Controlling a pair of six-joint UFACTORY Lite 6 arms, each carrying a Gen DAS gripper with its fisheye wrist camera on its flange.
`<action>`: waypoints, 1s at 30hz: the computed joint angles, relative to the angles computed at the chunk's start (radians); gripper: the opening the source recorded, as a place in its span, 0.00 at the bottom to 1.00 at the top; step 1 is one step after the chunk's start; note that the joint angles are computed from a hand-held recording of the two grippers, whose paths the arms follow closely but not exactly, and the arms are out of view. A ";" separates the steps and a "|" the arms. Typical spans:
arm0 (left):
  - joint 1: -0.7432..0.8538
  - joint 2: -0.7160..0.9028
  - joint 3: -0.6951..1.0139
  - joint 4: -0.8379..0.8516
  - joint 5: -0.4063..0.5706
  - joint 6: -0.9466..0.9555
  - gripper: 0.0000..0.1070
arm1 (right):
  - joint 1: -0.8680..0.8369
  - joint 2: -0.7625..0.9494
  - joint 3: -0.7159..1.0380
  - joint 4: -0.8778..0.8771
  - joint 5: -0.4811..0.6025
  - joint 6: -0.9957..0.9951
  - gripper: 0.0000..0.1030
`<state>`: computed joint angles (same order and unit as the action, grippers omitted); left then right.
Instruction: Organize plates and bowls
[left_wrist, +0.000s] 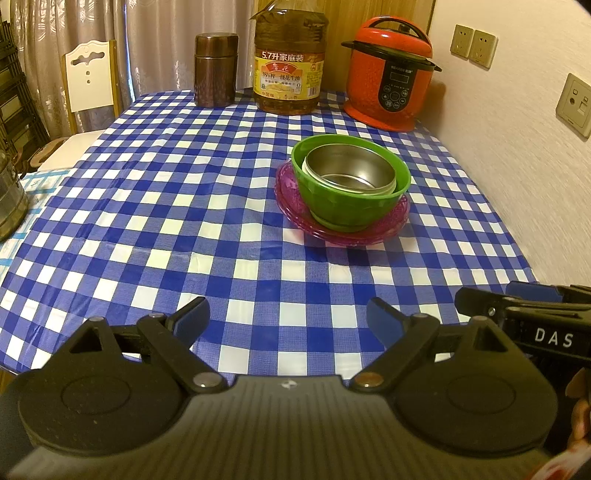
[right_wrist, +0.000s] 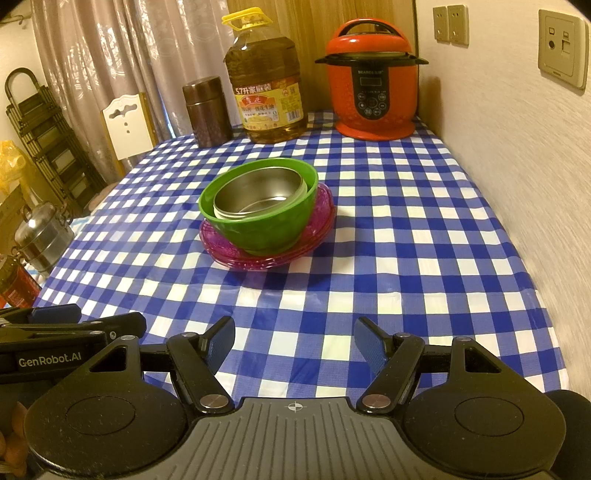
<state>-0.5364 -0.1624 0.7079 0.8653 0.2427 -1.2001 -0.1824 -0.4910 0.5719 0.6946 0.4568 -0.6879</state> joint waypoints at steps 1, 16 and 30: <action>0.000 -0.001 -0.002 -0.001 -0.002 0.000 0.85 | 0.000 0.000 0.000 0.000 0.000 0.000 0.69; -0.004 0.000 0.000 0.009 0.001 -0.013 0.85 | -0.002 0.003 -0.001 0.011 -0.003 -0.012 0.69; -0.002 0.014 0.012 0.009 0.002 -0.005 0.85 | -0.012 0.015 -0.006 0.044 -0.010 -0.054 0.69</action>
<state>-0.5388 -0.1480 0.7195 0.8746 0.2451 -1.2050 -0.1943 -0.4758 0.5660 0.7383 0.4464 -0.7423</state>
